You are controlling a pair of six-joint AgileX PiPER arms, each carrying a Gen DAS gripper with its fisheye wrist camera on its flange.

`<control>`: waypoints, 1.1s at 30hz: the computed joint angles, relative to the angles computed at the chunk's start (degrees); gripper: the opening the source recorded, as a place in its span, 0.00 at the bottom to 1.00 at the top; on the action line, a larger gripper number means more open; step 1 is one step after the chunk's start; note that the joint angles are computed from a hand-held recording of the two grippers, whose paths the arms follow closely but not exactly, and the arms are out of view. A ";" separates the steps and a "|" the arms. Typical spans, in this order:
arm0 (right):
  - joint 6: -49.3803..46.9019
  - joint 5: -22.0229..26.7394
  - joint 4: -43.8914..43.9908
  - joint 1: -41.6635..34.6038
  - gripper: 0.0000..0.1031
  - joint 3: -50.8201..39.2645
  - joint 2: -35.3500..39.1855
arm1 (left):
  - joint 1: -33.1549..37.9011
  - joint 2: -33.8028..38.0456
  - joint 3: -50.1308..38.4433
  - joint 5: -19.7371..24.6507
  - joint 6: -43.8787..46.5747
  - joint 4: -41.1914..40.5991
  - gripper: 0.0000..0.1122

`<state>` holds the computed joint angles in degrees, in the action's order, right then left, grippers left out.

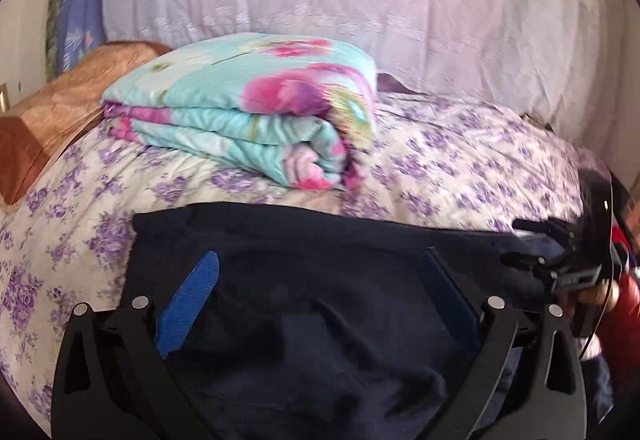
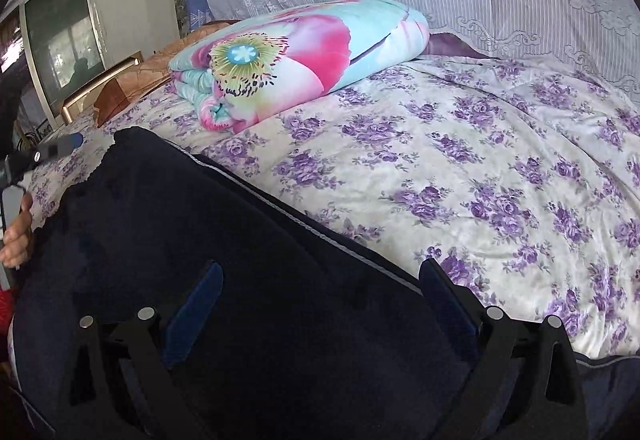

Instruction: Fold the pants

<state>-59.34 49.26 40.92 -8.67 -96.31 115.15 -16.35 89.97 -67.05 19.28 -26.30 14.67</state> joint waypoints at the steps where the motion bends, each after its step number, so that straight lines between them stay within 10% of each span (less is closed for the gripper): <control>1: 0.94 -0.94 -1.34 0.61 0.96 -0.18 0.23 | -2.42 0.95 -0.34 1.22 -3.90 5.73 0.87; 5: 5.85 0.44 -7.60 2.30 0.89 -6.49 4.47 | -6.80 8.61 -6.23 9.44 -9.87 15.82 0.87; 13: 11.69 5.64 -15.80 4.11 0.84 -19.28 13.09 | 5.47 7.52 -7.18 7.64 -5.63 4.69 0.87; 25: 9.51 4.65 -13.67 3.97 0.67 -16.24 12.44 | 26.89 19.92 -22.63 18.01 24.36 -33.83 0.86; 29: 8.75 2.58 -12.70 4.51 0.40 -12.43 9.92 | 29.08 21.92 -25.65 22.14 37.78 -45.56 0.37; 33: 10.16 2.01 -11.16 4.28 0.16 -9.16 7.06 | 27.23 18.72 -21.34 18.05 37.72 -43.15 0.37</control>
